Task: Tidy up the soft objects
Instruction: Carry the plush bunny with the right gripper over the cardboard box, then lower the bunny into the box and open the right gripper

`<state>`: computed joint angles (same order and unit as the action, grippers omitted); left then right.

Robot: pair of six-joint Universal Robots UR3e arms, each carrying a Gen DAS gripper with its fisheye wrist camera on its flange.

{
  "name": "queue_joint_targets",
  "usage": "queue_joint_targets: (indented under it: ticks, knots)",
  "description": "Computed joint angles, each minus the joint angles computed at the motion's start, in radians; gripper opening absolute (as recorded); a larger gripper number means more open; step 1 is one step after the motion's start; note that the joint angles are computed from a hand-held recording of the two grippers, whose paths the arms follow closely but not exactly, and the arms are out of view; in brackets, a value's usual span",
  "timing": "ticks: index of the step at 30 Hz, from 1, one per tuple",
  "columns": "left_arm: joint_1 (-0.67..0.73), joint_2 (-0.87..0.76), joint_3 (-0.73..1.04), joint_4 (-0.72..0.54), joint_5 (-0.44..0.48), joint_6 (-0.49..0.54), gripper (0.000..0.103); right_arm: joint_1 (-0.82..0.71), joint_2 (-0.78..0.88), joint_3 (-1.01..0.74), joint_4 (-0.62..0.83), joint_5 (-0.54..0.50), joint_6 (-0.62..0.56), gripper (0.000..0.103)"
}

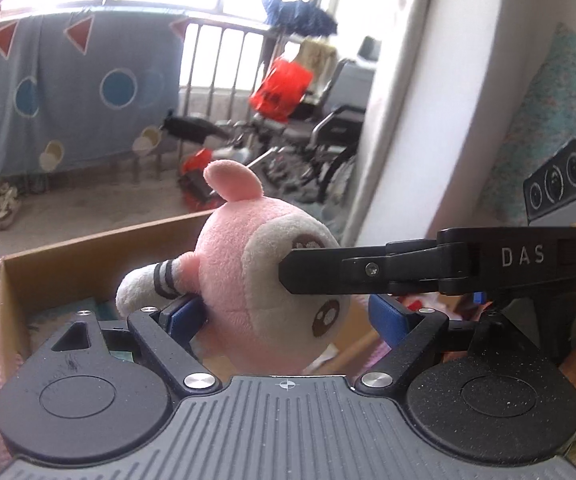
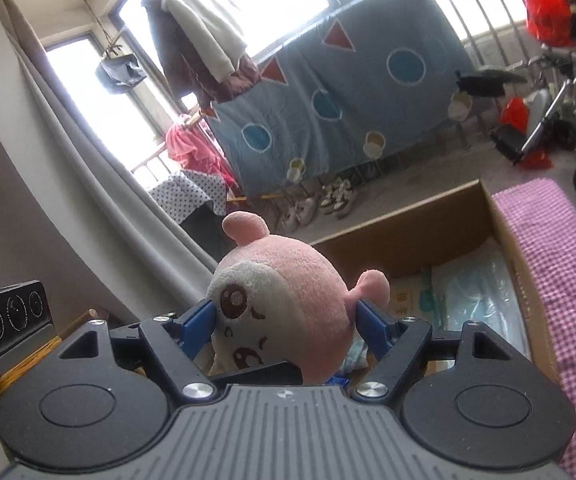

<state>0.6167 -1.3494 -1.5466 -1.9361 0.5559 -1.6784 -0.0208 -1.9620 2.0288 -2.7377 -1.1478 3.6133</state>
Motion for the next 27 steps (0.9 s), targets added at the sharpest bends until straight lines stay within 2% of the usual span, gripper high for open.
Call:
queue_joint_targets:
  ticks: [2,4,8,11,16,18,21,27]
  knots:
    - [-0.086,-0.11,0.039,0.191,0.055,-0.165,0.088,-0.058,0.086,-0.024,0.005,0.084,-0.002,0.08]
    - [-0.166,-0.253,0.14,0.289,0.124,-0.296,0.088,-0.104,0.191,-0.075,0.04,0.153,-0.02,0.08]
    - [-0.291,-0.536,0.41,0.293,0.251,-0.466,0.088,-0.162,0.385,-0.189,0.161,0.235,-0.06,0.08]
    - [-0.365,-0.72,0.606,0.249,0.336,-0.56,0.088,-0.177,0.51,-0.28,0.258,0.235,-0.094,0.079]
    - [-0.446,-0.933,0.864,0.16,0.458,-0.658,0.086,-0.168,0.666,-0.43,0.404,0.196,-0.132,0.08]
    - [-0.458,-1.008,0.972,0.094,0.466,-0.676,0.082,-0.164,0.699,-0.466,0.443,0.174,-0.154,0.079]
    - [-0.466,-1.122,1.182,-0.05,0.464,-0.697,0.084,-0.169,0.716,-0.488,0.471,0.168,-0.163,0.08]
    - [-0.472,-1.136,1.23,-0.082,0.476,-0.701,0.084,-0.175,0.688,-0.502,0.522,0.161,-0.171,0.081]
